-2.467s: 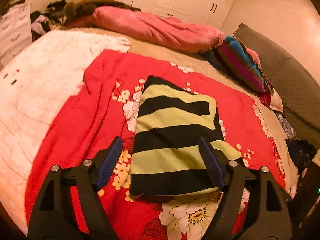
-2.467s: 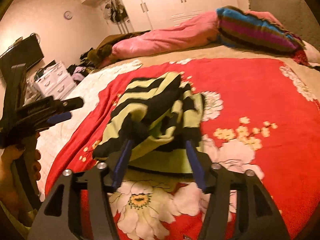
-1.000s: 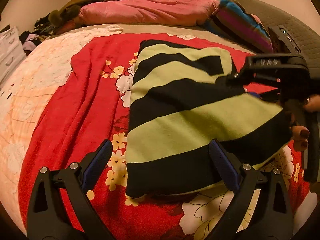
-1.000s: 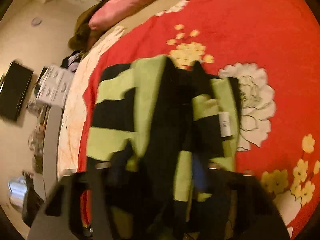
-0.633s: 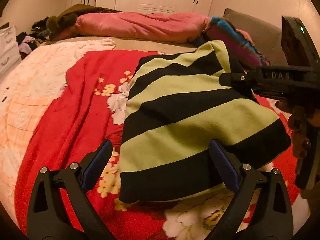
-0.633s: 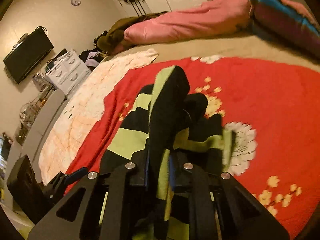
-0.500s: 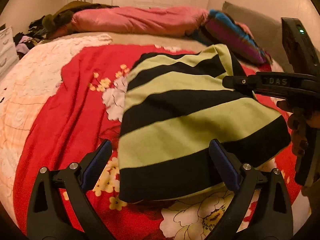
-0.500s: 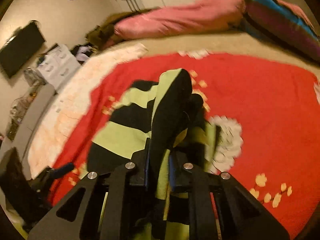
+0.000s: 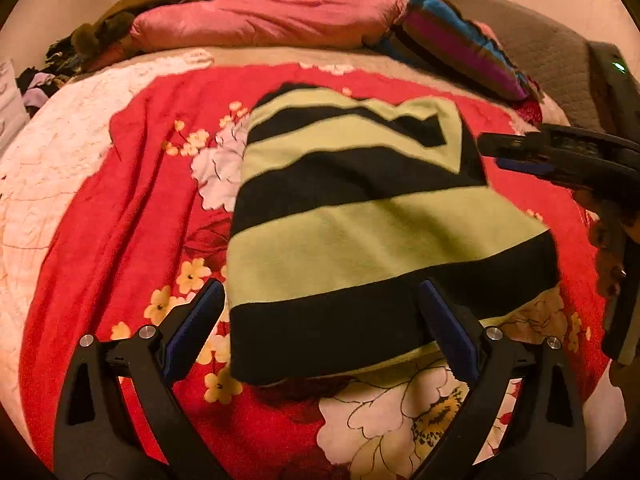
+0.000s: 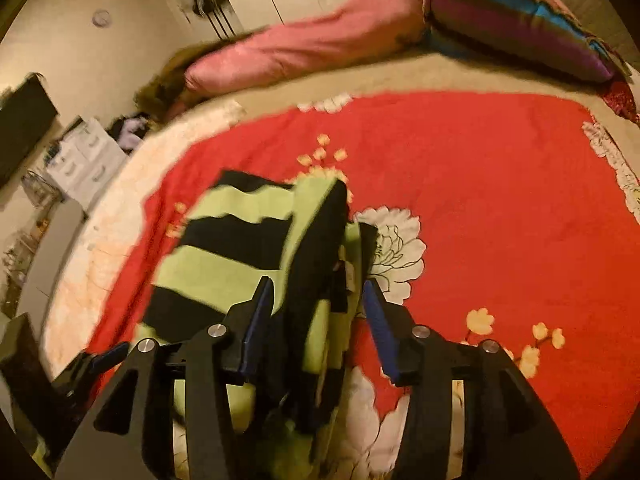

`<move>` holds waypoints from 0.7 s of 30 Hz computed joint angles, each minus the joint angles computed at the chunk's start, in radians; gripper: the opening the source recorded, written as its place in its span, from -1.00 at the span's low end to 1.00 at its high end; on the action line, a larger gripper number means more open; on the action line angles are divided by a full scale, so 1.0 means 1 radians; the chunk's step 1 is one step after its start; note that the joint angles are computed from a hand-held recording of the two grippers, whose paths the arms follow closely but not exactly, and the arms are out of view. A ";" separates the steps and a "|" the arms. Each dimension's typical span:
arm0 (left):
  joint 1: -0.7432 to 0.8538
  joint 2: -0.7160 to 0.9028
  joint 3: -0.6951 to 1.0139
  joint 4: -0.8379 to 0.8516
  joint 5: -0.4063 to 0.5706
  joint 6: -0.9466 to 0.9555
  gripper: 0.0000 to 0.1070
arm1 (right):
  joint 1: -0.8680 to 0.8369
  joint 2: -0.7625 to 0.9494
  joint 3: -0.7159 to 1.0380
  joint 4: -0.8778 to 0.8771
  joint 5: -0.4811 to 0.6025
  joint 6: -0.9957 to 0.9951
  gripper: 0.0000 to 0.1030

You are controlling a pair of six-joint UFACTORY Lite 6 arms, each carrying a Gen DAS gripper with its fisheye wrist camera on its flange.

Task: Fold small clothes
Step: 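Grasp the bundle edge with the right gripper and straighten it, then open the right gripper and withdraw it from the bundle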

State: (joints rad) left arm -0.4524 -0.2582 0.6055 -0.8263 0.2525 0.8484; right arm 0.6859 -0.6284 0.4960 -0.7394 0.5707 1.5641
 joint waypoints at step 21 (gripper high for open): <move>0.008 -0.006 -0.017 -0.016 -0.029 0.018 0.70 | 0.272 0.010 -0.046 -0.019 -0.004 0.204 -0.75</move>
